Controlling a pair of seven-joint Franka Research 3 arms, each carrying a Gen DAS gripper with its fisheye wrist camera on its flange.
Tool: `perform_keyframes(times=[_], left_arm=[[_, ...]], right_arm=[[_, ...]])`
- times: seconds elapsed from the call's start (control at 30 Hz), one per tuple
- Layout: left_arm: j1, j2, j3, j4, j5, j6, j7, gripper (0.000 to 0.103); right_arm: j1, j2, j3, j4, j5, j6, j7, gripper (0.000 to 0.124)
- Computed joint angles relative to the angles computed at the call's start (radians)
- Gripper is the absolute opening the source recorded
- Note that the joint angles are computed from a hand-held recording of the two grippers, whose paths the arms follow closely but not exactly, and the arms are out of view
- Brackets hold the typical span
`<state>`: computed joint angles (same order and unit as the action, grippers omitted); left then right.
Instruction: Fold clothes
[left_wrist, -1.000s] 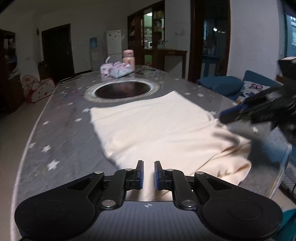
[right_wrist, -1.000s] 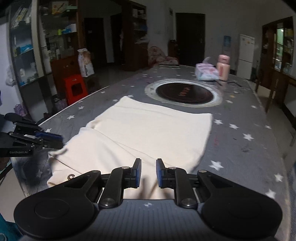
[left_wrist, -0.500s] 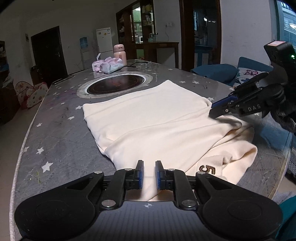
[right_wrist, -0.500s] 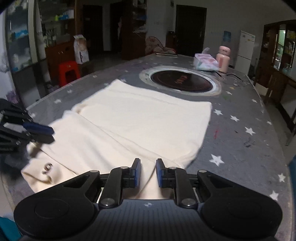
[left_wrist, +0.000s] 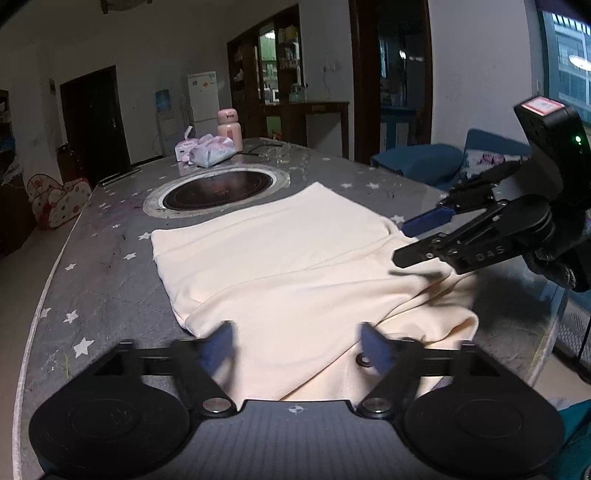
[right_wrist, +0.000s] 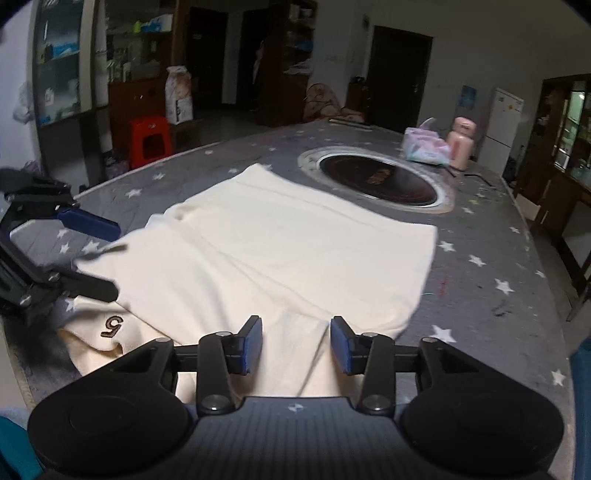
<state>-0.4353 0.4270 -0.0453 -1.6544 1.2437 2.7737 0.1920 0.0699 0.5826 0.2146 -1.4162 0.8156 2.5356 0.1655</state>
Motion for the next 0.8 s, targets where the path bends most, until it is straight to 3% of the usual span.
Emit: perform_keyframes(times=[0.1, 0.27, 0.5, 0.73, 0.8], left_arm=[[-0.012, -0.015, 0.007, -0.014, 0.040, -0.010, -0.044, 0.098], [-0.010, -0.033, -0.013, -0.039, 0.065, -0.030, -0.003, 0.096], [-0.001, -0.051, -0.041, -0.084, 0.123, 0.012, 0.073, 0.073], [-0.026, -0.013, -0.041, -0.056, 0.152, -0.007, 0.152, 0.064], [-0.025, -0.005, -0.039, -0.048, 0.154, 0.000, 0.156, 0.052]], right_arm=[[-0.019, -0.022, 0.003, -0.020, 0.014, -0.025, -0.017, 0.048], [-0.032, -0.076, -0.006, -0.086, 0.028, -0.069, -0.089, 0.051], [-0.035, -0.150, -0.039, -0.172, 0.051, -0.120, -0.185, 0.052], [-0.021, -0.179, -0.072, -0.214, 0.030, -0.144, -0.204, 0.052], [-0.020, -0.186, -0.076, -0.224, 0.028, -0.149, -0.218, 0.052]])
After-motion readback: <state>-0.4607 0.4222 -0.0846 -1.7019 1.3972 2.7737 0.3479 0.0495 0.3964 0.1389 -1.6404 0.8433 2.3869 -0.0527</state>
